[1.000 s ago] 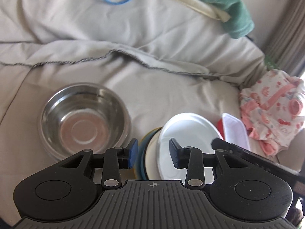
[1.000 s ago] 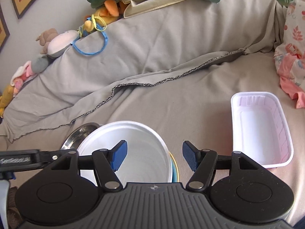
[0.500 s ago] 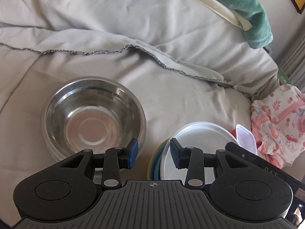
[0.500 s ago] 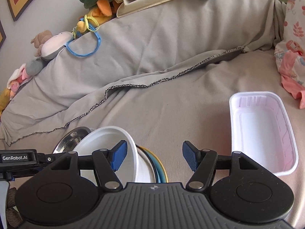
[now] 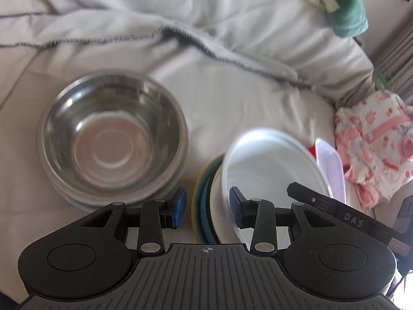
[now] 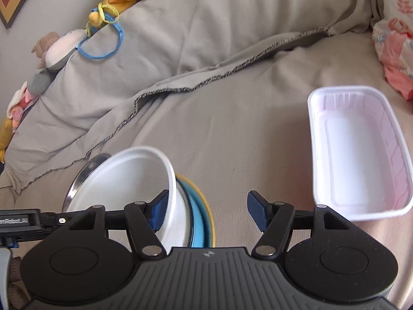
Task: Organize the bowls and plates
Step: 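Grasp the nested bowl stack rims with both tools, then lift the nested bowl stack with both tools toward the steel bowl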
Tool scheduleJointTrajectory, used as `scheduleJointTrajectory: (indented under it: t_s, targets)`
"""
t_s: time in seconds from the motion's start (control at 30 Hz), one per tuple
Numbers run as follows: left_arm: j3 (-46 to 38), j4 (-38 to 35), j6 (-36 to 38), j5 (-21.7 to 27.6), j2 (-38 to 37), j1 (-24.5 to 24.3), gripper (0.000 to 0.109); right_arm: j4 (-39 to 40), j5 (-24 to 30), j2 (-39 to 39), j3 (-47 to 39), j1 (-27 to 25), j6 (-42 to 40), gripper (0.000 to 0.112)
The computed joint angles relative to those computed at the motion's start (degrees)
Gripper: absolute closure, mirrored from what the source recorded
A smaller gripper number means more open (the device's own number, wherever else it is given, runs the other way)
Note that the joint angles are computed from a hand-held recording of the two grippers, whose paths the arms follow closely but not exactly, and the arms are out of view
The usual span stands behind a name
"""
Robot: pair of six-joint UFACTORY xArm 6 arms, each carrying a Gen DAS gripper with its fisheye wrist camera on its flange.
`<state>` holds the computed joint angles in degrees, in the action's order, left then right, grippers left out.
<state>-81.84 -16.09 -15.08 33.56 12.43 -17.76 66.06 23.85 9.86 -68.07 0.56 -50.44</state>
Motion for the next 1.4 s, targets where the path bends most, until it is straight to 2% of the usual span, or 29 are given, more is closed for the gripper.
scheduleJointTrajectory:
  t_s: [0.17, 0.37, 0.47, 0.6, 0.73, 0.8, 1.0, 1.1, 1.27, 1.33, 1.4]
  targets:
    - [-1.11, -0.07, 0.50, 2.20, 1.23, -0.67, 0.065, -0.62, 11.19, 0.92, -0.79, -2.75, 3.73, 0.047]
    - [-1.77, -1.43, 1.13, 3.11, 2.66, -1.11, 0.063, -3.29, 13.64, 2.26, -1.41, -2.24, 6.76, 0.047]
    - [-2.12, -5.56, 2.71, 3.99, 3.44, -0.56, 0.063, -3.91, 16.36, 3.14, -2.54, -2.37, 7.60, 0.048]
    - [-2.18, -10.39, 5.25, 4.30, 4.13, 0.11, 0.063, -5.23, 15.39, 3.08, -2.37, -1.64, 7.81, 0.049]
    - [-4.28, -14.50, 6.50, 7.76, 6.02, 0.93, 0.062, -6.33, 15.53, 3.70, -3.00, -1.39, 8.78, 0.050]
    - [-4.17, -15.26, 7.18, 7.94, 5.99, 1.11, 0.062, -6.13, 15.73, 3.87, -3.22, -1.40, 8.88, 0.050]
    - [-3.92, -11.96, 8.61, 10.05, 4.53, -0.29, 0.060, -7.37, 15.10, 2.93, -2.43, -1.60, 10.01, 0.050]
    - [-4.34, -13.26, 9.80, 12.33, 4.60, -0.38, 0.059, -8.56, 14.64, 1.32, -0.75, -1.75, 10.04, 0.050]
    - [-4.71, -14.98, 11.58, 12.66, 4.95, -0.49, 0.059, -9.55, 13.86, -1.07, 2.74, -2.19, 7.79, 0.050]
    - [-5.58, -13.21, 10.99, 12.62, 5.33, -1.05, 0.057, -9.76, 13.23, -0.83, 2.59, -2.22, 7.99, 0.050]
    - [-6.58, -12.10, 10.69, 13.43, 5.95, -1.29, 0.048, -11.10, 11.93, -0.19, 1.92, -1.80, 9.20, 0.050]
